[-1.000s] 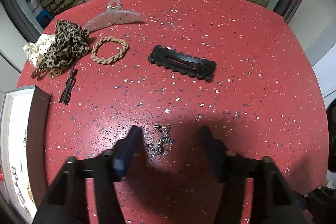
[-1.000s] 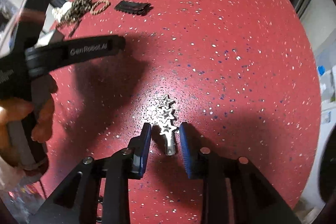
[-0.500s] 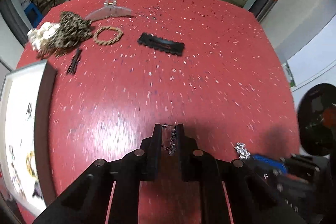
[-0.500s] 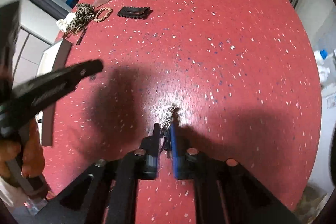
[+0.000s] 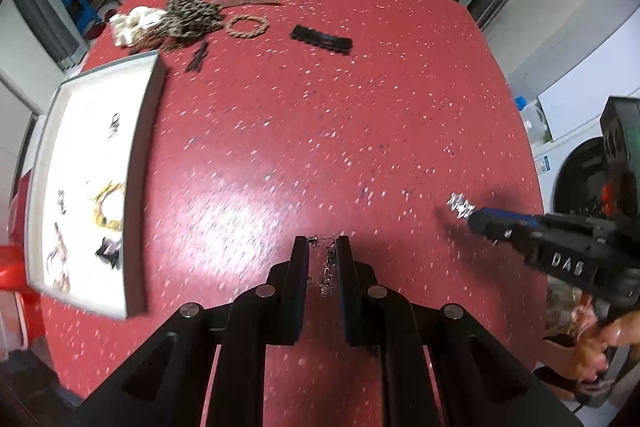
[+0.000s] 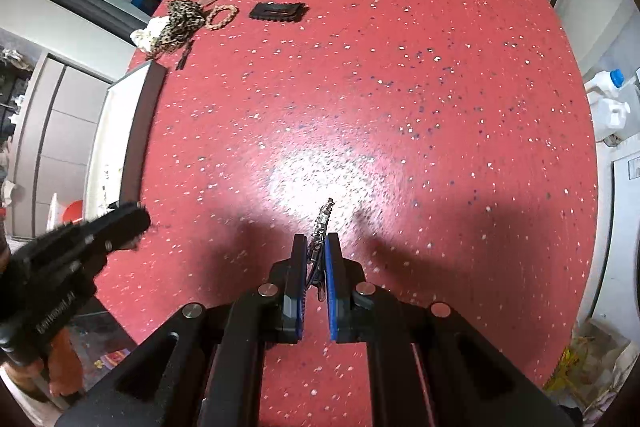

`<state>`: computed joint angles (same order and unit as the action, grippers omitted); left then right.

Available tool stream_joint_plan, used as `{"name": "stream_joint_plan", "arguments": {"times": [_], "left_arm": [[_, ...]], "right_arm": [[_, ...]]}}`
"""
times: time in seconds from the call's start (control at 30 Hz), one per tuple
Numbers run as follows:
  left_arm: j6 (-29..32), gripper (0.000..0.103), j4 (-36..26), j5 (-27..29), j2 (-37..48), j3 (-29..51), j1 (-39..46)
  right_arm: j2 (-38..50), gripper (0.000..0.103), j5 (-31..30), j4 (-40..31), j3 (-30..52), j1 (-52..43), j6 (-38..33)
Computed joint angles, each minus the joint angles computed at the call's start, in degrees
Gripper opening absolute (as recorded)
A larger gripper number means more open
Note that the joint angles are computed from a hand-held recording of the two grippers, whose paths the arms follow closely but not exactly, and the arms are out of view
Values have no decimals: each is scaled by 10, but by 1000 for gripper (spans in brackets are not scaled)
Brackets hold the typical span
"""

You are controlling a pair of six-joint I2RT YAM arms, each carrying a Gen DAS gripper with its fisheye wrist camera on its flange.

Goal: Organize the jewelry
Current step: 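Carry the silver earring and star hair clip over the white tray with both tools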

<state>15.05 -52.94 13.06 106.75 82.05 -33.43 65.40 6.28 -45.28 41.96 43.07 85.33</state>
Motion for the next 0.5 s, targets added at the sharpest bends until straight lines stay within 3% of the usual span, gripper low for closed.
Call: {"name": "stream_joint_plan", "arguments": {"times": [0.5], "left_arm": [[1, 15, -34, -13, -56, -4, 30]], "right_arm": [[4, 9, 22, -58, 77, 27, 6]]}}
